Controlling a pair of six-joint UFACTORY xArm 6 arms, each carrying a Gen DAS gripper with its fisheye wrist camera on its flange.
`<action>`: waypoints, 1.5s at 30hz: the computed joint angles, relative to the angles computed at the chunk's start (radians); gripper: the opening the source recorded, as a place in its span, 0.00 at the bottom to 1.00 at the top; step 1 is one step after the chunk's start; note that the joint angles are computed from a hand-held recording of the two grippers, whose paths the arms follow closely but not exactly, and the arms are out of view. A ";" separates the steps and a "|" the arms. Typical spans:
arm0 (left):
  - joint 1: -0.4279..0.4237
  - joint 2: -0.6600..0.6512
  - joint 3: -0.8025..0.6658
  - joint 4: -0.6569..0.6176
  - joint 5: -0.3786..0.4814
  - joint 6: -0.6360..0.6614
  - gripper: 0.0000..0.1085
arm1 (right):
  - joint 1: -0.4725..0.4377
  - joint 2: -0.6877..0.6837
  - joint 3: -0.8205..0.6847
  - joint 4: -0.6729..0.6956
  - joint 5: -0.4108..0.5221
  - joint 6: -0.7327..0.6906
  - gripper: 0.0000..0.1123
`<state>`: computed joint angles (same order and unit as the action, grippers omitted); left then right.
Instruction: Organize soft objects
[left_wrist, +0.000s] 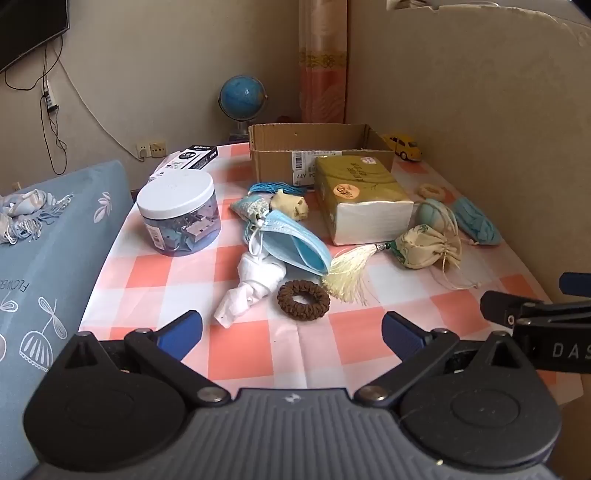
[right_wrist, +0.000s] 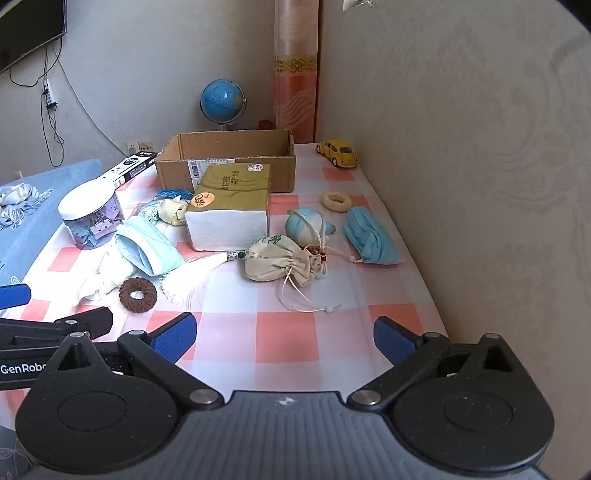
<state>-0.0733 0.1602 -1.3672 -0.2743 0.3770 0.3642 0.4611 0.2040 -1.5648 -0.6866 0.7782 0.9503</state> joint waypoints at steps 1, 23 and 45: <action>-0.001 -0.002 0.002 0.004 -0.001 -0.002 0.95 | 0.000 0.000 0.000 -0.002 0.000 0.003 0.92; -0.006 -0.004 -0.009 -0.011 0.022 0.001 0.94 | -0.001 -0.016 0.012 0.006 -0.010 0.012 0.92; -0.006 -0.011 -0.006 -0.019 0.008 0.009 0.94 | -0.001 -0.027 0.024 -0.019 -0.023 0.031 0.92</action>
<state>-0.0797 0.1496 -1.3731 -0.2933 0.3854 0.3728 0.4604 0.1767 -1.5413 -0.7056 0.7552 0.9818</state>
